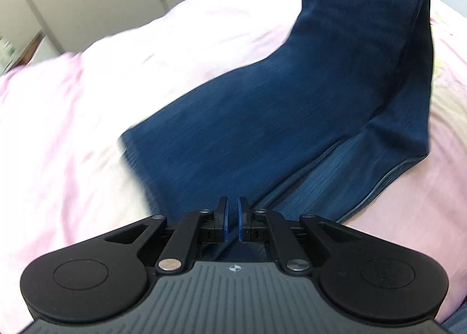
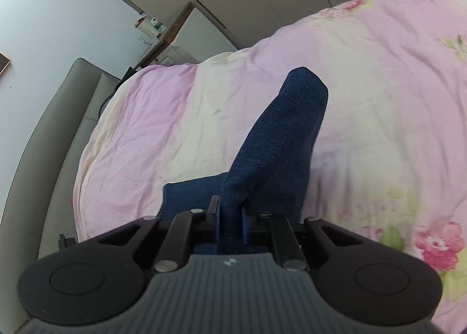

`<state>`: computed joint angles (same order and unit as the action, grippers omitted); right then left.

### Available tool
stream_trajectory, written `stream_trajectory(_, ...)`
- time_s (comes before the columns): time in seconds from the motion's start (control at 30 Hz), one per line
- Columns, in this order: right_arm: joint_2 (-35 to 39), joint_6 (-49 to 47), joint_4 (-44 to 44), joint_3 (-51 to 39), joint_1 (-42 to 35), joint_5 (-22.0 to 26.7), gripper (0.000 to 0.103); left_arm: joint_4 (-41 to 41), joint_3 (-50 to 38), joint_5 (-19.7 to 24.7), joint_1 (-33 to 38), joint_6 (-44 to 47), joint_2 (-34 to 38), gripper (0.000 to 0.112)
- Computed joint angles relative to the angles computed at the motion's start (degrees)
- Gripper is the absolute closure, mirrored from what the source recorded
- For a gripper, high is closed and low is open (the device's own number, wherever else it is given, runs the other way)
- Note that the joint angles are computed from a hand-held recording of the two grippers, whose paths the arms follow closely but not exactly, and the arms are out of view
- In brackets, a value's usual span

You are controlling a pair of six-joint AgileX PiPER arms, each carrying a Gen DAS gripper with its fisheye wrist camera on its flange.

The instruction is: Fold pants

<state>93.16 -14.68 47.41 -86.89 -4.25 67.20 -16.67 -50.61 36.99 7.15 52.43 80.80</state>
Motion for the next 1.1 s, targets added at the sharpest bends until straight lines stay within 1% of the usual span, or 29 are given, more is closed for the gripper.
stream_trajectory(0.1,1.09,8.01,-3.02,-4.90,10.14,-3.50,0.094,-5.01,1.60,1.20,6.83,7.89,-0.81,0.105)
stream_trajectory(0.13,2.14,9.96,-3.73,-6.85,13.14,-4.44,0.094,-6.38,2.29,0.93,8.25,10.10,-0.81,0.105)
stream_trajectory(0.27,8.82,18.94,-7.09,-15.76,25.30,-8.97,0.094,-15.54,4.23,1.31,14.27,19.90,0.36,0.105)
stream_trajectory(0.33,13.08,23.86,-9.30,-19.84,30.64,-11.24,0.094,-19.89,3.99,3.68,17.92,24.71,0.61,0.105)
stream_trajectory(0.43,20.19,31.17,-14.07,-26.49,37.12,-13.01,0.094,-23.90,3.35,6.93,22.07,28.68,0.88,0.105)
stream_trajectory(0.57,28.03,37.91,-19.33,-32.52,42.61,-13.56,0.094,-28.07,1.28,12.89,28.54,31.52,1.98,0.105)
stream_trajectory(0.63,33.03,40.32,-21.50,-37.90,44.51,-12.55,0.094,-29.00,0.14,14.32,30.17,30.93,2.55,0.105)
stream_trajectory(0.77,38.46,42.66,-23.86,-42.12,46.41,-11.47,0.093,-29.27,-2.24,18.22,33.26,29.21,2.98,0.105)
stream_trajectory(0.8,39.38,42.54,-23.97,-42.81,46.69,-11.08,0.091,-29.30,-2.75,18.95,33.62,28.38,3.08,0.105)
stream_trajectory(0.83,40.31,41.91,-23.52,-43.18,46.75,-10.92,0.086,-29.16,-3.17,19.73,33.87,27.42,2.81,0.102)
stream_trajectory(0.87,40.38,41.63,-22.69,-42.80,46.60,-11.40,0.084,-29.14,-3.53,21.10,34.48,26.34,2.22,0.098)
stream_trajectory(0.9,40.54,41.23,-21.58,-42.84,46.26,-11.87,0.080,-29.65,-4.04,21.94,34.73,25.40,2.43,0.087)
stream_trajectory(0.93,39.25,40.19,-20.50,-40.92,45.88,-12.71,0.079,-30.14,-4.77,23.37,35.31,24.20,2.49,0.075)
stream_trajectory(0.97,38.17,39.33,-20.06,-39.81,45.61,-13.22,0.079,-31.00,-5.79,25.16,36.05,22.94,3.00,0.069)
stream_trajectory(1.0,36.79,38.64,-20.90,-38.94,45.43,-13.44,0.079,-31.84,-6.55,26.71,36.62,21.46,3.15,0.057)
stream_trajectory(1.03,34.76,37.47,-21.81,-36.96,45.29,-13.97,0.078,-32.57,-7.17,27.87,36.96,19.70,3.26,0.047)
stream_trajectory(1.1,29.83,34.13,-22.57,-31.65,44.25,-15.36,0.075,-33.11,-8.27,28.65,36.53,14.28,3.64,0.043)
